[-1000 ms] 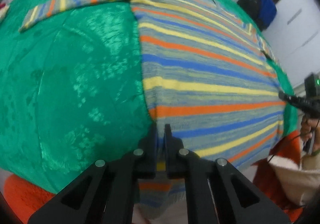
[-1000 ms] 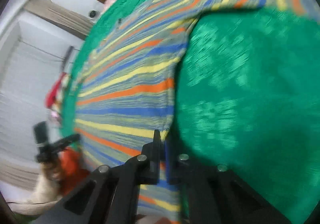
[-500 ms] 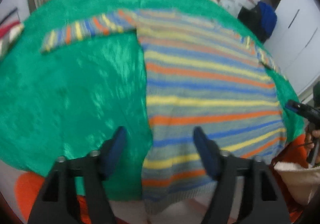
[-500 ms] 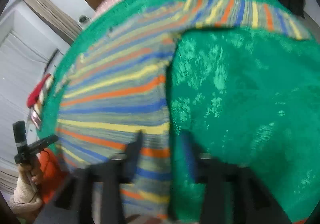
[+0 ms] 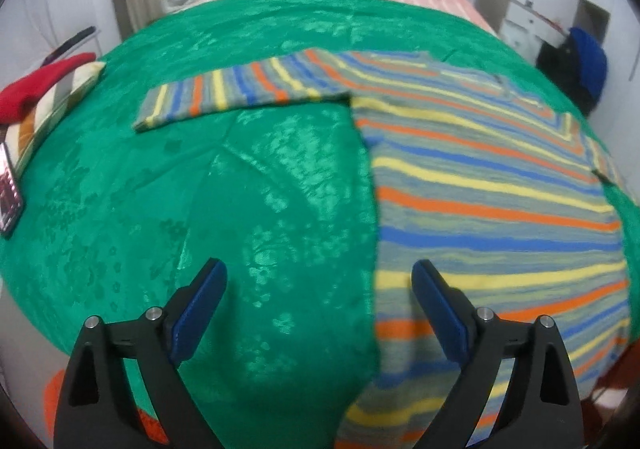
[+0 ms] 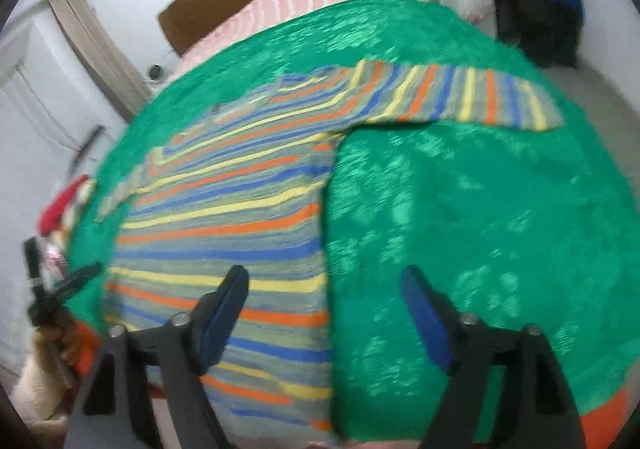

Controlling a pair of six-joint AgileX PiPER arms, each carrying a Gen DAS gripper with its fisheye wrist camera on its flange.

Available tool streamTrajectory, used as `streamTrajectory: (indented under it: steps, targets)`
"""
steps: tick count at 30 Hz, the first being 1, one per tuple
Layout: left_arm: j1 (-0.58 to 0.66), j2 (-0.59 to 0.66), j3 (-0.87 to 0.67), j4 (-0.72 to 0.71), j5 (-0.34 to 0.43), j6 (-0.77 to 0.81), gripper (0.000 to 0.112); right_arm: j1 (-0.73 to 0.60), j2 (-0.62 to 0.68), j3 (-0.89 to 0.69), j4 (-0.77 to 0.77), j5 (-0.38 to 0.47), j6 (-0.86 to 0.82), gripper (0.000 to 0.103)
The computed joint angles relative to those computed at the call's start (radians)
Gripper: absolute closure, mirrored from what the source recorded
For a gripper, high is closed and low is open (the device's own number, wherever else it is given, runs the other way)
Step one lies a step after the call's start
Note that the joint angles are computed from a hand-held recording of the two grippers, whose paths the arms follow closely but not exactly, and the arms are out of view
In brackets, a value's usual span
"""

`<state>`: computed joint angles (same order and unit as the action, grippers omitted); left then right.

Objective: Fold small clothes

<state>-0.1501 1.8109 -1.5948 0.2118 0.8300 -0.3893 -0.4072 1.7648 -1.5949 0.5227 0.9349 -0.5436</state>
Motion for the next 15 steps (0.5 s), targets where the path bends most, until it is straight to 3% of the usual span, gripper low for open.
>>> streamTrajectory:
  steps: [7, 15]
  targets:
    - [0.001, 0.017, 0.038, 0.003, -0.033, -0.004, 0.011, 0.080, -0.040, 0.042, -0.210, -0.136, 0.132, 0.016]
    - [-0.014, 0.023, 0.051, 0.020, -0.034, -0.048, 0.010, 0.103, -0.068, 0.137, -0.263, -0.234, 0.157, 0.013]
